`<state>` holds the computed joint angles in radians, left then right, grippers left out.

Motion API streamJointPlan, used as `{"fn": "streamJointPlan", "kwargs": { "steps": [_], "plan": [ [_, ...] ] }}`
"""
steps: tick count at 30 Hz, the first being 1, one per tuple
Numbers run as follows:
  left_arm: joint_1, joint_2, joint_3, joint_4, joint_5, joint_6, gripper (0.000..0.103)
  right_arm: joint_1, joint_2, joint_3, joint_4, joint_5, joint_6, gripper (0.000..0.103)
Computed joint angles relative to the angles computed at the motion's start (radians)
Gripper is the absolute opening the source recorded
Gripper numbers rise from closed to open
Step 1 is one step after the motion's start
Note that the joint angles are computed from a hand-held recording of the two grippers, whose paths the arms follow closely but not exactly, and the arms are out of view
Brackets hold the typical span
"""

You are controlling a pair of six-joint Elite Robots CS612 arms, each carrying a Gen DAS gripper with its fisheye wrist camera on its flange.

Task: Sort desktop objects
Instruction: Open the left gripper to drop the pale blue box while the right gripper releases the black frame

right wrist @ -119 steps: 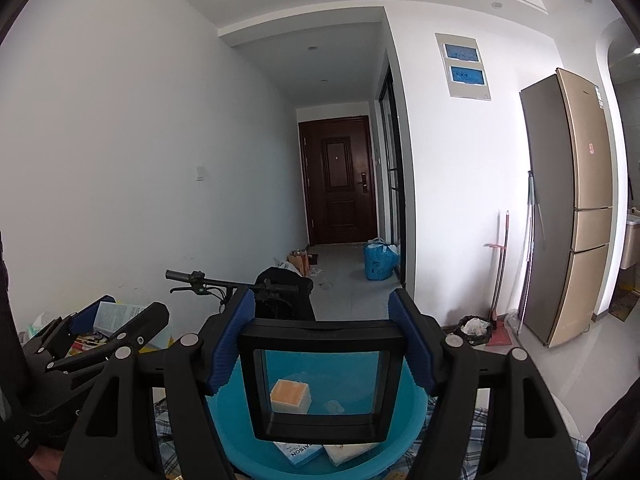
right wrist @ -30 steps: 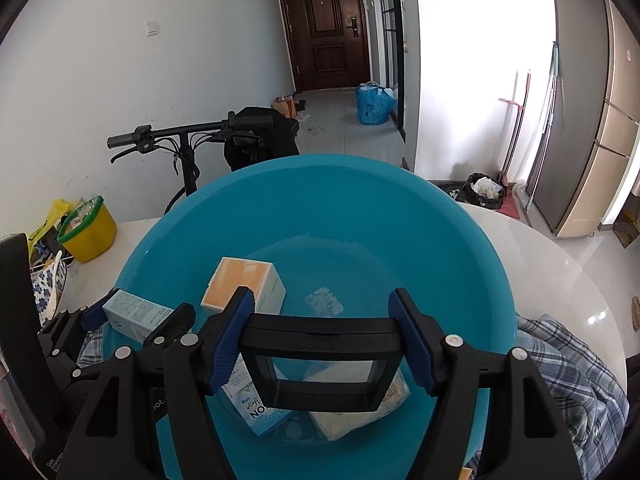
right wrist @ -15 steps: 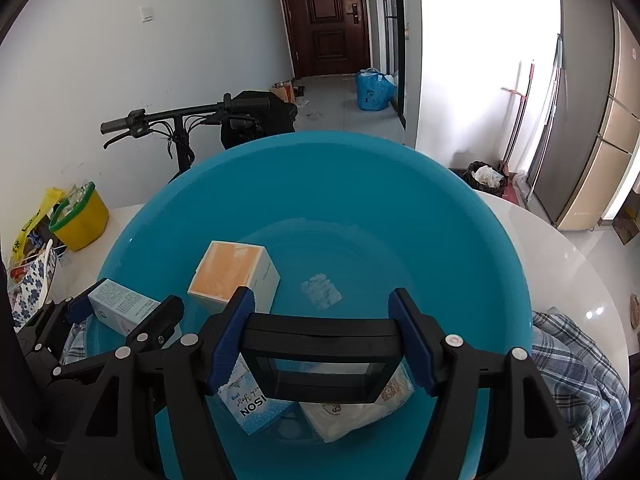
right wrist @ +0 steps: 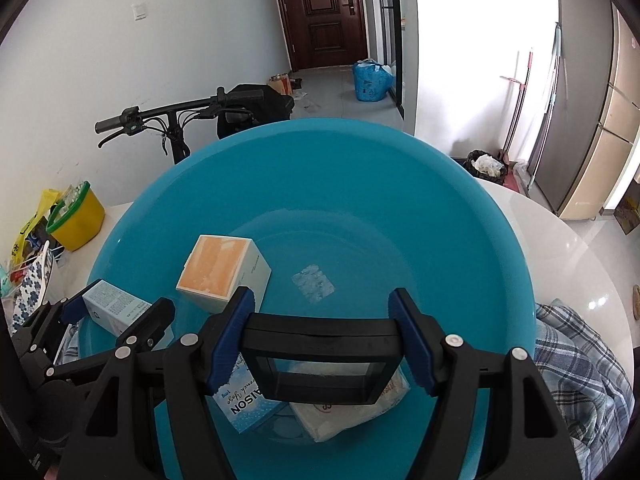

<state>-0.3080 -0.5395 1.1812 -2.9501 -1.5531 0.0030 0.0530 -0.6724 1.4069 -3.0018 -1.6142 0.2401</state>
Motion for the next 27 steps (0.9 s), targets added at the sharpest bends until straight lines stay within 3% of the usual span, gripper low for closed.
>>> {"fn": "streamJointPlan", "kwargs": {
  "steps": [14,17,21,23,27],
  "plan": [
    [0.004,-0.003,0.006,-0.029,-0.013,-0.026,0.084,0.000,-0.001,0.001,0.001,-0.009,-0.003,0.068],
    [0.002,-0.007,0.020,-0.079,-0.010,-0.006,0.084,-0.001,-0.004,0.004,0.001,-0.011,-0.001,0.068],
    [-0.003,-0.021,0.062,-0.221,-0.015,0.018,0.086,-0.005,-0.009,0.013,-0.017,-0.006,0.001,0.068],
    [-0.005,-0.027,0.071,-0.250,0.001,0.017,0.092,-0.007,-0.011,0.017,-0.021,-0.003,0.008,0.068],
    [-0.004,-0.035,0.077,-0.266,-0.001,0.011,0.092,-0.009,-0.010,0.015,-0.015,-0.003,0.014,0.068]
  ]
}}
